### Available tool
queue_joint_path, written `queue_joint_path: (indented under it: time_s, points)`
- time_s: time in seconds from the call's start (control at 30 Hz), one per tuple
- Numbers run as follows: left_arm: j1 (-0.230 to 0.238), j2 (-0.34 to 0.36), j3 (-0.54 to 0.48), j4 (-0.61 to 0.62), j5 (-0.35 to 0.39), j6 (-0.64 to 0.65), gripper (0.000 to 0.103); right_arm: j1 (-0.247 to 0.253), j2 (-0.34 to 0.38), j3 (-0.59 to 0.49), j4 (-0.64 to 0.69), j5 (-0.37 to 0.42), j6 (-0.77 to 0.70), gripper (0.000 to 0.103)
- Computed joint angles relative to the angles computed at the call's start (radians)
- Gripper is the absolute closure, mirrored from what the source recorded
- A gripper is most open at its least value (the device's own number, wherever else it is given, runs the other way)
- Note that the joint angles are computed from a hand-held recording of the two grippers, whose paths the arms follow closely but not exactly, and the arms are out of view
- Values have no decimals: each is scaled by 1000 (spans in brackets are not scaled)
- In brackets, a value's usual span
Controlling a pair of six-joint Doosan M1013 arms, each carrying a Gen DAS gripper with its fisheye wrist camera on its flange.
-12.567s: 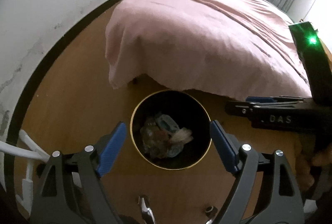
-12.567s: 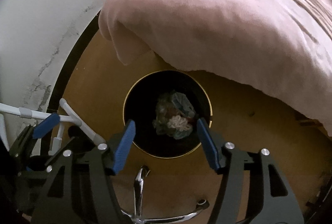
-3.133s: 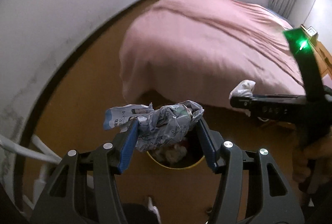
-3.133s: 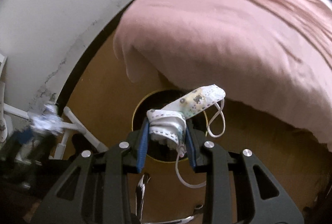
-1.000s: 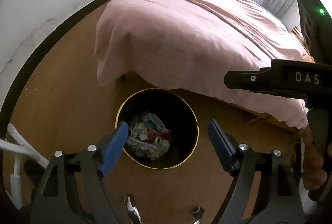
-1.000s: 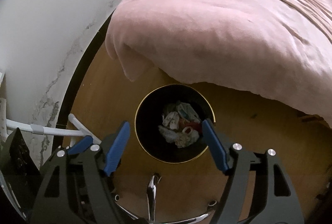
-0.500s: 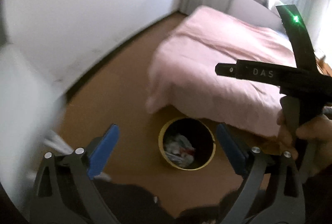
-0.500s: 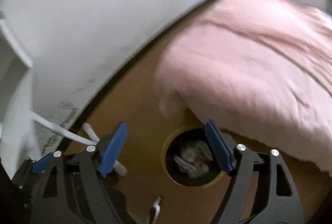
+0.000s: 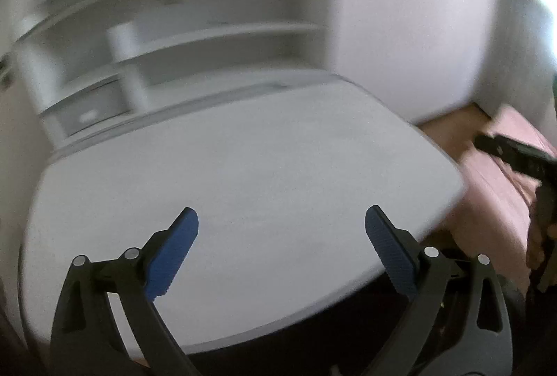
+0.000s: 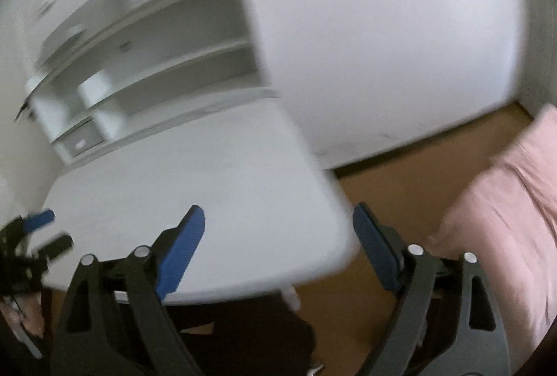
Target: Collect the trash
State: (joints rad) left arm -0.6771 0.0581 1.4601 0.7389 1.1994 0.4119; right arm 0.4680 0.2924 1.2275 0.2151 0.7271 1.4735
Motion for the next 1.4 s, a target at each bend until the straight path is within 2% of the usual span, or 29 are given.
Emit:
queue_joint_path:
  time_s: [0.1, 0.2, 0.37, 0.47, 0.67, 1.4]
  points:
    - [-8, -63, 59, 72, 100, -125, 8, 50, 21, -40, 43, 22, -77, 18]
    - [-8, -117, 107, 99, 170, -221, 8, 91, 40, -74, 45, 42, -126, 18]
    - [-60, -167, 160, 199, 275, -329, 7, 127, 36, -72, 38, 29, -158, 18]
    - [-76, -181, 179, 219, 319, -365, 7, 133, 22, -52, 47, 13, -169, 17]
    - [-69, -191, 184, 207, 290, -368, 7, 140, 13, -39, 32, 4, -157, 16]
    - [-89, -167, 164, 240, 279, -325, 7, 130, 11, -28, -11, -1, -117, 13]
